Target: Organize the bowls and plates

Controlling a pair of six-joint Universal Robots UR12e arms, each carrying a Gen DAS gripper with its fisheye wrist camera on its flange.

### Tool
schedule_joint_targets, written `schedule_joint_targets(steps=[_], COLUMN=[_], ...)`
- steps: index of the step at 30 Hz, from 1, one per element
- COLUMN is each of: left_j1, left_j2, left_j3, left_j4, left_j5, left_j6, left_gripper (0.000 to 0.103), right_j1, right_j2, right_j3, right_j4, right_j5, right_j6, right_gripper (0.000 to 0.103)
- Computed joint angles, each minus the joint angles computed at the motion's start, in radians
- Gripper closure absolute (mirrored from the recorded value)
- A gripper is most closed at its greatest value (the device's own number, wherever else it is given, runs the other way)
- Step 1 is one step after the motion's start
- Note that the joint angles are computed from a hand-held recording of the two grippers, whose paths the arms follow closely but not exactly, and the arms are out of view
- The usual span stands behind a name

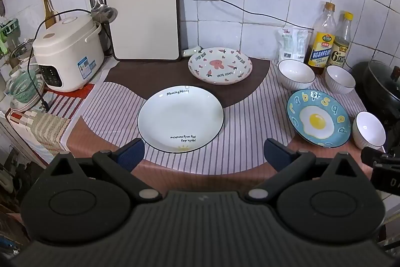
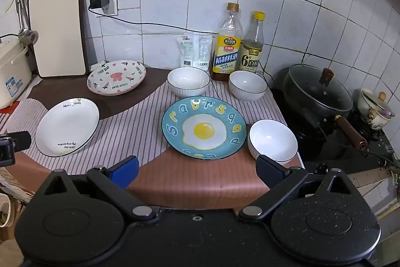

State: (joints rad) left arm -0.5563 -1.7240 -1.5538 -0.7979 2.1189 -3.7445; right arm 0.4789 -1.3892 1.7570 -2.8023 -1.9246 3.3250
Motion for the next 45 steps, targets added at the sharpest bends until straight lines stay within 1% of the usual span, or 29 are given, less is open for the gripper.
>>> schedule_joint_targets(steps=[5,8,12,16,20,34,41,45], left_j1=[-0.001,-0.002,-0.008,-0.006,-0.009,-0.007,-0.001,0.0], left_j2=[0.003,0.008,0.003,-0.002,-0.002,-0.003,-0.001,-0.002], left_j3=[-0.007,-0.027,-0.033,-0.019,-0.023,-0.016,-0.03,-0.032], left_j4=[0.018,0.051,0.068,0.051,0.063,0.055,0.09,0.093], left_j5=[0.006,0.01,0.012,0.004,0.013,0.005,-0.005,-0.003], left_j6=[0.008,0.013,0.02,0.035,0.043,0.044,0.051,0.052], left_gripper=[0.0,0.0,0.001,0.002,0.002,0.0,0.0,0.0], right_j1=[0.0,0.001,0.0,0.0,-0.001,-0.001,-0.011,-0.007], right_j2=[0.0,0.001,0.001,0.0,0.0,0.003,-0.004,0.002], right_j3=[0.0,-0.001,0.0,0.002,0.004,-0.002,0.016,0.007], right_j4=[0.0,0.0,0.0,-0.001,-0.003,0.001,-0.01,-0.003], right_j5=[-0.002,-0.005,-0.004,-0.003,-0.003,-0.002,0.008,0.003], right_j6=[-0.003,-0.002,0.0,-0.001,-0.002,-0.003,-0.013,-0.011], right_gripper=[0.002,0.002,0.002,0.002,0.002,0.002,0.002,0.002])
